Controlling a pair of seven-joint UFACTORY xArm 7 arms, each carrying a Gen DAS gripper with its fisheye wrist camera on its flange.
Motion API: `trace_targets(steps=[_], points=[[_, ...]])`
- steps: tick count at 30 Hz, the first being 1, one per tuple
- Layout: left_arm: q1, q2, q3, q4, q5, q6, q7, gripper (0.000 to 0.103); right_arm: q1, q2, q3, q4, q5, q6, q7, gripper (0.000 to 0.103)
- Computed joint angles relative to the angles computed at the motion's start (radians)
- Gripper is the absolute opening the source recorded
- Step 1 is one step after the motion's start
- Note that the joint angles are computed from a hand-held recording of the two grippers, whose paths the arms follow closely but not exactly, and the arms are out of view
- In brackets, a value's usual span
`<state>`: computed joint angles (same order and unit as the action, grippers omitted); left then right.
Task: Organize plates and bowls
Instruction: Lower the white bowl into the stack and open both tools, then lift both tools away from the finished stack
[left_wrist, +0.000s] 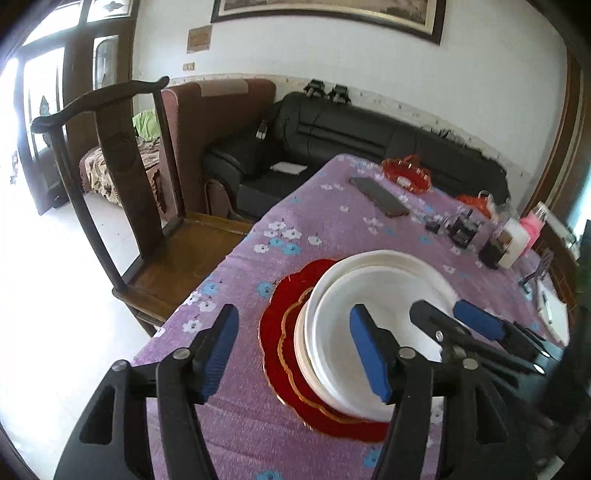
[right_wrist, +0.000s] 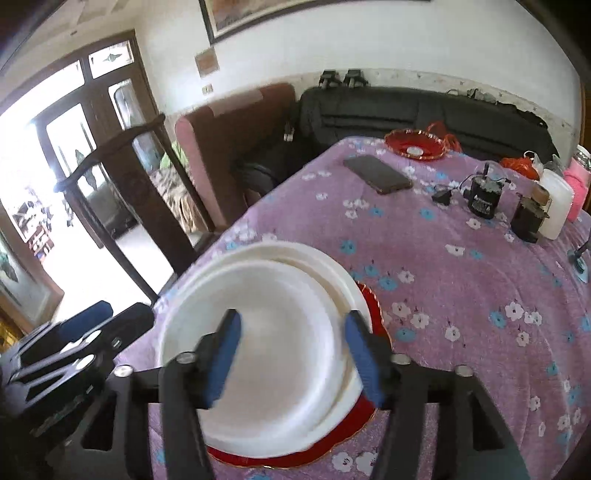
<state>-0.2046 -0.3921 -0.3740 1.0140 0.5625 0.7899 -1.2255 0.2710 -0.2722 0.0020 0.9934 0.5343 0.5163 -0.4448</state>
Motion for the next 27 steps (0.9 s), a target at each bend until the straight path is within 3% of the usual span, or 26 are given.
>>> trace_targets(steps=[3, 7, 11, 14, 21, 27], points=[[0.011, -0.06, -0.028, -0.026, 0.029, 0.004, -0.056, 0.071, 0.001, -0.064, -0.004, -0.045, 0.008, -0.04, 0.006, 0.065], [0.045, -0.097, -0.121, -0.004, 0.11, 0.074, -0.118, 0.082, 0.012, -0.195, -0.045, -0.144, 0.02, -0.062, 0.003, 0.073], [0.071, -0.063, -0.236, 0.05, 0.239, 0.172, -0.168, 0.092, 0.013, -0.317, -0.093, -0.242, 0.004, -0.064, 0.018, 0.077], [0.048, -0.014, -0.28, 0.088, 0.3, 0.235, -0.187, 0.098, 0.003, -0.388, -0.128, -0.299, -0.012, -0.045, 0.037, 0.077], [-0.059, 0.077, -0.291, 0.152, 0.309, 0.323, -0.204, 0.099, -0.056, -0.53, -0.172, -0.422, -0.076, -0.061, 0.079, 0.081], [-0.144, 0.139, -0.281, 0.191, 0.317, 0.409, -0.216, 0.099, -0.046, -0.614, -0.213, -0.488, -0.106, -0.049, 0.063, 0.085]])
